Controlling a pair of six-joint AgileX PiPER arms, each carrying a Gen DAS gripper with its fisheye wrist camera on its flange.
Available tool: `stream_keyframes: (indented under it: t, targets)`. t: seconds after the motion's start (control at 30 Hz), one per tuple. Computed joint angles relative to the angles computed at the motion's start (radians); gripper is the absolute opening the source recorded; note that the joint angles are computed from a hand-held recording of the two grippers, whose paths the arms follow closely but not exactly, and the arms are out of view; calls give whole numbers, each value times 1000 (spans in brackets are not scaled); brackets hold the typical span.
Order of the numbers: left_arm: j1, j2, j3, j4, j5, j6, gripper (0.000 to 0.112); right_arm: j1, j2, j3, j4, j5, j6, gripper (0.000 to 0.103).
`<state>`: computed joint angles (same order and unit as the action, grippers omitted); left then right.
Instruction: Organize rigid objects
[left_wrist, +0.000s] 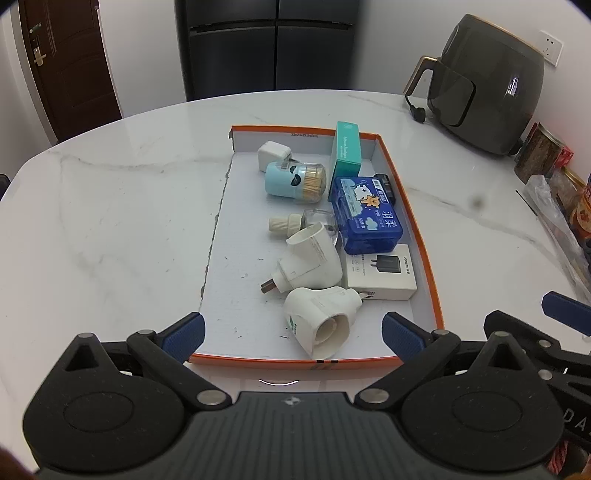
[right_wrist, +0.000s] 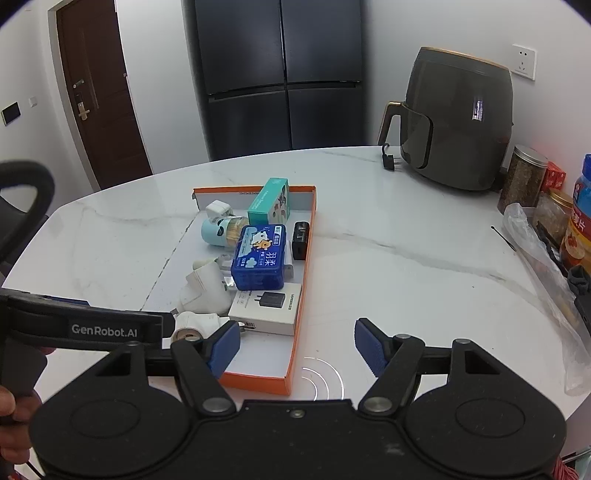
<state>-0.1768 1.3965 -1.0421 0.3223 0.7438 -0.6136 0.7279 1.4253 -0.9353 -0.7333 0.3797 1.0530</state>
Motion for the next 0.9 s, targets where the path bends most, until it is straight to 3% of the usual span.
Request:
stream_keyframes:
  t: [0.9]
  targets:
    - [23,25,-16,1,4,20,103,-11,34,-35,35,-6,-43,83]
